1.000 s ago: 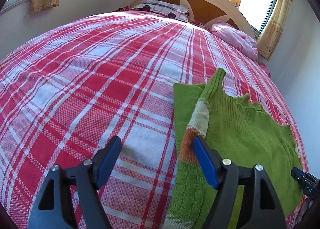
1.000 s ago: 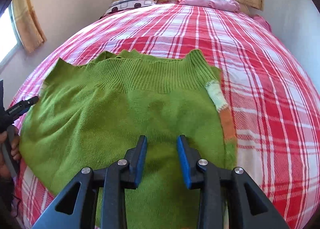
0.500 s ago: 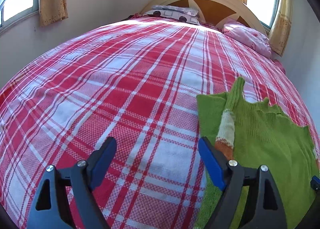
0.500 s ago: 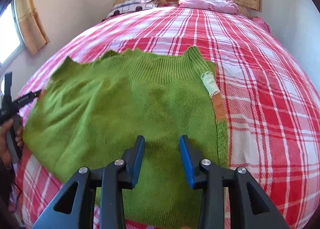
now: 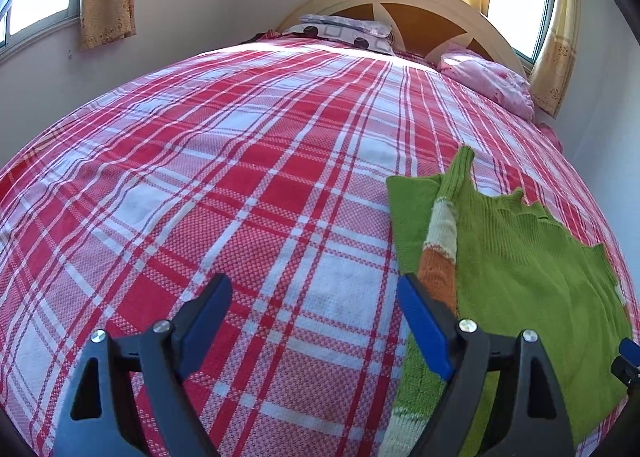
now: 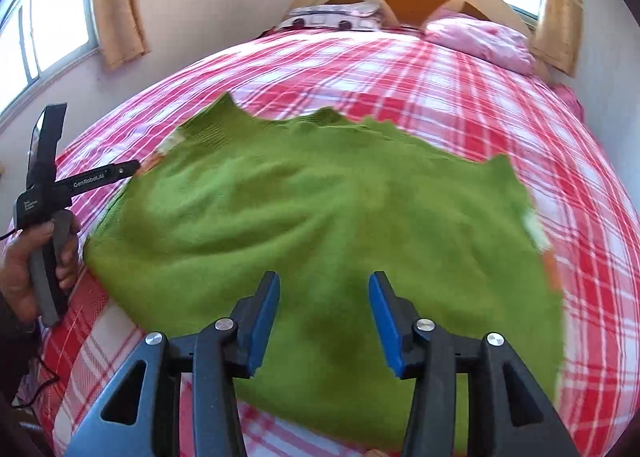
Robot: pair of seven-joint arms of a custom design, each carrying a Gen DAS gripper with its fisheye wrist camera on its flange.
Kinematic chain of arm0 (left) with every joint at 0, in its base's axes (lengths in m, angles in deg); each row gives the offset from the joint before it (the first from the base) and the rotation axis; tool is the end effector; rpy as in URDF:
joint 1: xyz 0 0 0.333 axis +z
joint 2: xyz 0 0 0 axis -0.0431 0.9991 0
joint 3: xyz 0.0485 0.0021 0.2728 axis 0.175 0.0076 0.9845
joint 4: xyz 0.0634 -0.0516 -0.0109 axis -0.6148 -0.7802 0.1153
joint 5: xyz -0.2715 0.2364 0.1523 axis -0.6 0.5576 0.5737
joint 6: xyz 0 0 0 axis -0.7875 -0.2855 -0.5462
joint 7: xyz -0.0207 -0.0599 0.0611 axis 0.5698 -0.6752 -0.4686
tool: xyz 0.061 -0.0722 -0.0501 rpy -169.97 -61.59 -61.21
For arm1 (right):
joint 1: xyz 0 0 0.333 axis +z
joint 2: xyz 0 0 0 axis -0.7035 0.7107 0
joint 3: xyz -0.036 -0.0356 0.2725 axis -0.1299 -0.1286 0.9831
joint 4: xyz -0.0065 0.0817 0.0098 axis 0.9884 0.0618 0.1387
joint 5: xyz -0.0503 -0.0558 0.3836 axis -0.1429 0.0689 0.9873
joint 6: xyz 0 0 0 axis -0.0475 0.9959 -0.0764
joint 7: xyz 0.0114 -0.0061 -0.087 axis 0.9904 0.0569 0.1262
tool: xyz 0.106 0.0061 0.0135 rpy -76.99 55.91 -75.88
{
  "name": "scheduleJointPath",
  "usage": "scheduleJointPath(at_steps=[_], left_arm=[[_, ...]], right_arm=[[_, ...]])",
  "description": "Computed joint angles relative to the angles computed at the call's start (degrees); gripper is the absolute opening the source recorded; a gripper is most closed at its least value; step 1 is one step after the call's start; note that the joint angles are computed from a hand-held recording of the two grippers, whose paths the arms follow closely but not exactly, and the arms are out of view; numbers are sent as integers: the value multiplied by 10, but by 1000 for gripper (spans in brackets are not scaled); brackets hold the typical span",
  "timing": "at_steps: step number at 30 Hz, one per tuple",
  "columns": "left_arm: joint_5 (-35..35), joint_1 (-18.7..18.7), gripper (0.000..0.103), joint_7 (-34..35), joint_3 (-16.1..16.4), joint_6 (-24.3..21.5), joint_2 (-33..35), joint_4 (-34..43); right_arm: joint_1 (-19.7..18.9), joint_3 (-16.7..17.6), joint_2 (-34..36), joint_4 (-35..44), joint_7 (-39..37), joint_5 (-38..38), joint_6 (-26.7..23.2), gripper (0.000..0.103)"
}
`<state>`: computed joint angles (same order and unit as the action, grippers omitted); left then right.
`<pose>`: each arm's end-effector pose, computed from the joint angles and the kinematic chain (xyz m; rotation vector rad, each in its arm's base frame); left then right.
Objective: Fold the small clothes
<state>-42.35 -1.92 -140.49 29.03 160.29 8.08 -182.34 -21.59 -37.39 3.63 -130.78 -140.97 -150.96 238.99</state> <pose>0.5621 -0.0464 0.2484 -1.5562 2.1432 -0.9965 0.3825 0.2908 0.3135 -1.6051 2.0565 -0.7101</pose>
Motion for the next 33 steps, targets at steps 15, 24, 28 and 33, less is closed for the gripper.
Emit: scheduleJointPath(at_steps=[15, 24, 28, 33], left_arm=[[81, 24, 90, -44, -44, 43, 20, 1], [109, 35, 91, -77, -45, 20, 19, -3], [112, 38, 92, -81, -46, 15, 19, -3], [128, 38, 93, -97, -43, 6, 18, -5]], right_arm=[[13, -52, 137, 151, -84, 60, 12, 54], [43, -91, 185, 194, -90, 88, 2, 57], [52, -101, 174, 174, -26, 30, 18, 58], [52, -87, 171, 179, -40, 44, -16, 59]])
